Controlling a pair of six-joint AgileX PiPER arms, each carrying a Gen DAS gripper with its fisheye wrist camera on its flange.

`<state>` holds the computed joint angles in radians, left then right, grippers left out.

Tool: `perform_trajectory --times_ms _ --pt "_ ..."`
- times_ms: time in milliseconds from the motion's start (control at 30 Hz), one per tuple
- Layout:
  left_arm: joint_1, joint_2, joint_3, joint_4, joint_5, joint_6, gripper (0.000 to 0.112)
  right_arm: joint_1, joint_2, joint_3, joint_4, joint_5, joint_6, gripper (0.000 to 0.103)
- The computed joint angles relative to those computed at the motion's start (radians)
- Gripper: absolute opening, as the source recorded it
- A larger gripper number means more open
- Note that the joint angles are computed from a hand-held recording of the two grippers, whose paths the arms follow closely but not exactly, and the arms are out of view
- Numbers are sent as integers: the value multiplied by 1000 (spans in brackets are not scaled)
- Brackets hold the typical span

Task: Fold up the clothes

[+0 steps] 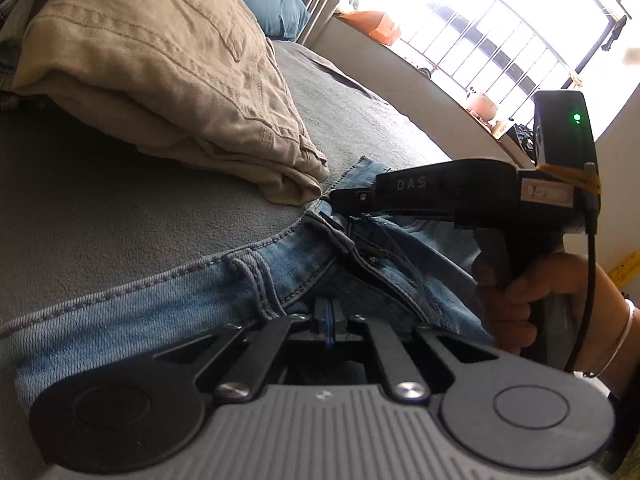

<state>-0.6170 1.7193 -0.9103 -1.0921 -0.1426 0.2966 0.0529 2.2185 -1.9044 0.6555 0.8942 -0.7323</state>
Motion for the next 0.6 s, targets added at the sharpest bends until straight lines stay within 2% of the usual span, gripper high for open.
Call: perform_trajectory --times_ms 100,133,200,233,267,433,600 --pt "6 -10 21 150 -5 -155 3 -16 46 -127 -24 120 77 4" --pt "8 5 12 186 -8 -190 3 -24 65 -184 -31 170 105 9" --pt "9 7 10 180 -7 -182 3 -44 88 -275 -24 248 139 32" --pt "9 13 11 218 -13 -219 3 -58 81 -285 -3 257 133 52" --pt "10 19 11 253 -18 -253 3 -75 71 -291 22 264 120 58" --pt "19 20 -3 293 -1 -294 4 -202 18 -320 161 301 120 58" --pt "-6 -45 13 97 -47 -90 7 -355 -149 -103 224 274 81 58"
